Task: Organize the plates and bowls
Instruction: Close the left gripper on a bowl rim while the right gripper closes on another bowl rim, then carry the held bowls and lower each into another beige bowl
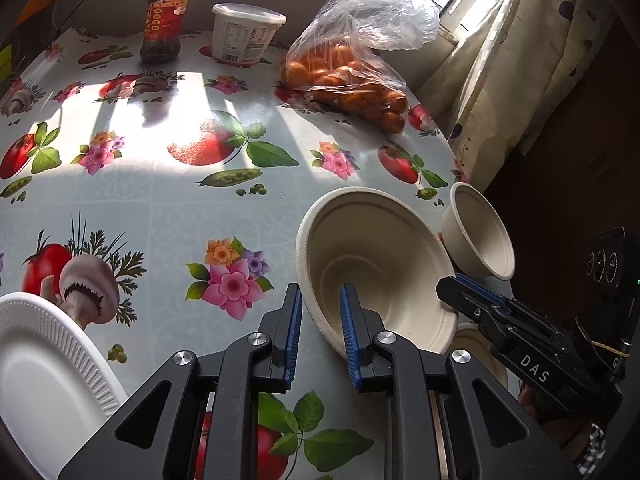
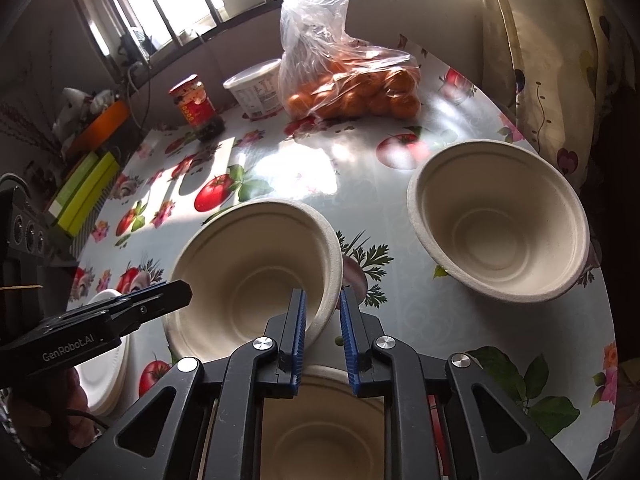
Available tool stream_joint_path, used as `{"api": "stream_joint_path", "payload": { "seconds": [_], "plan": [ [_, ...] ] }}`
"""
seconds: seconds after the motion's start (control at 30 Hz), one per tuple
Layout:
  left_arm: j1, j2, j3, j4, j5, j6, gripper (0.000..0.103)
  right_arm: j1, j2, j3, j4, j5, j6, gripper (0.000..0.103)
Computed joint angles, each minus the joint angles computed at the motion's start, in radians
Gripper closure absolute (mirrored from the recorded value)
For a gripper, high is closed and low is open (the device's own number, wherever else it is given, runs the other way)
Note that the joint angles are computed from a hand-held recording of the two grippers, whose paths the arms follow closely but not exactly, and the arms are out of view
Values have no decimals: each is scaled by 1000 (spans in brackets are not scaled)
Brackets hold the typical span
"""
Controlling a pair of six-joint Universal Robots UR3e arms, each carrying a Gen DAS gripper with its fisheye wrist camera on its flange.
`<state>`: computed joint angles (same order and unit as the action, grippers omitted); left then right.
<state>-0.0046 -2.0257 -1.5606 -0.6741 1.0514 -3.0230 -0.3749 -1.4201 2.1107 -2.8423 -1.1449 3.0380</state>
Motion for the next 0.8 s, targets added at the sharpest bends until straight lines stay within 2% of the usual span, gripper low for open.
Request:
{"api": "stream_joint_path", "payload": {
  "seconds": [0.8],
  "plan": [
    [3,32,-32,52,18,-1,85,-9,-28,18,-12,24,8,87]
  ]
}}
